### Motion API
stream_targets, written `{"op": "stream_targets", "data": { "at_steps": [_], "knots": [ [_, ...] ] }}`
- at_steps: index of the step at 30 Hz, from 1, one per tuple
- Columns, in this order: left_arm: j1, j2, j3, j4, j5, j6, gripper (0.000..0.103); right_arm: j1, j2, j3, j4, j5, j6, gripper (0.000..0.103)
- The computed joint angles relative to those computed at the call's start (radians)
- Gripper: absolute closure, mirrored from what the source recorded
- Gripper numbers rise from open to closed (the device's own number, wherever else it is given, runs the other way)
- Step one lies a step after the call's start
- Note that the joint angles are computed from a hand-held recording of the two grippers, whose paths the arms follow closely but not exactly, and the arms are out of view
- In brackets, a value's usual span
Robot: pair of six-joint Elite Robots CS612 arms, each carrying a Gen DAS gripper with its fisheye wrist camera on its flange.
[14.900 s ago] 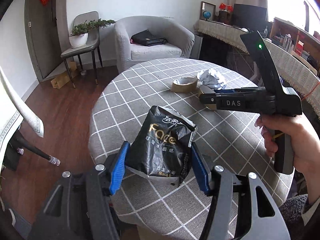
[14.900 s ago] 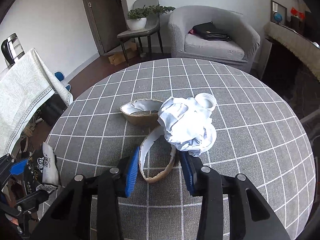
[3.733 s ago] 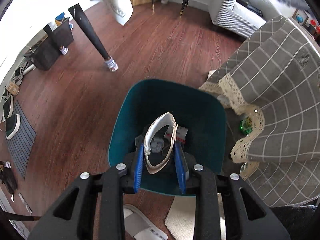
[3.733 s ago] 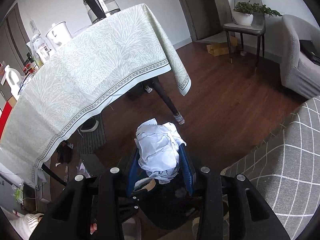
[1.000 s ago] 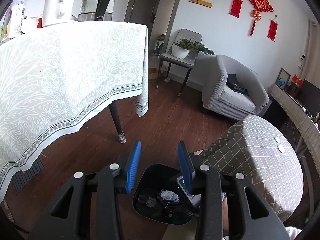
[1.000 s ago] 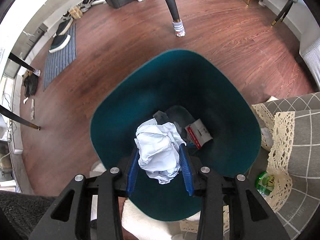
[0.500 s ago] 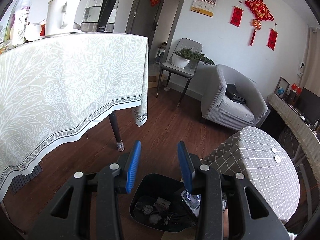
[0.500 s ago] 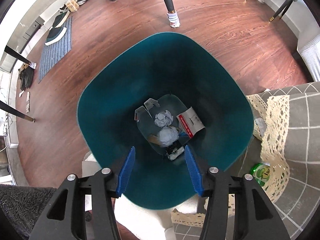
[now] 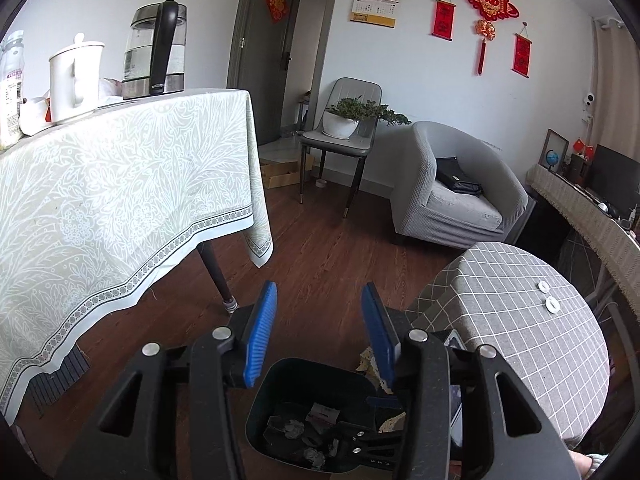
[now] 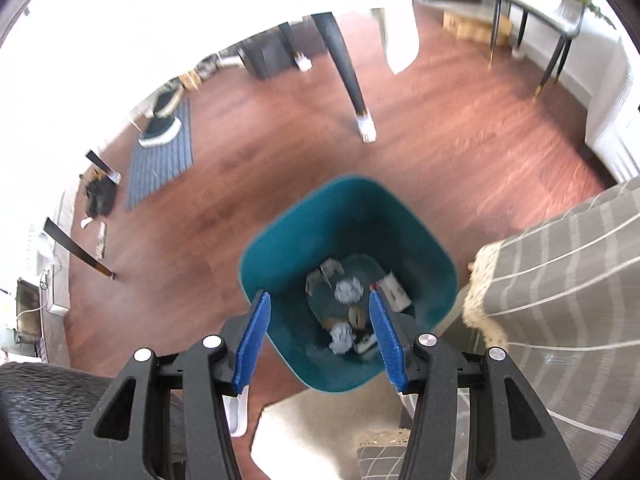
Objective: Collect trash
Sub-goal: 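Move both grippers over the grey checked table toward the white items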
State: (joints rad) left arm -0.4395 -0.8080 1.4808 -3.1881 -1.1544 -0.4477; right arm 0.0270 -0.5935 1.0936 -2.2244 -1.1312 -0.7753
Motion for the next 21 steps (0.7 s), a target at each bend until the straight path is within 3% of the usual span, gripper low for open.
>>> {"op": "stream_targets", "data": {
  "at_steps": [11,21],
  "knots": [
    [-0.024,0.022,-0.048,-0.002,0.004,0.015,0.049,-0.072,-0.049,0.027,-0.175,0.133,0.128,0.051],
    [-0.047,0.070,-0.131,0.044,-0.041,0.032,0.040,-0.135,-0.044,0.019,-0.294,0.134,0.258,0.051]
  ]
}}
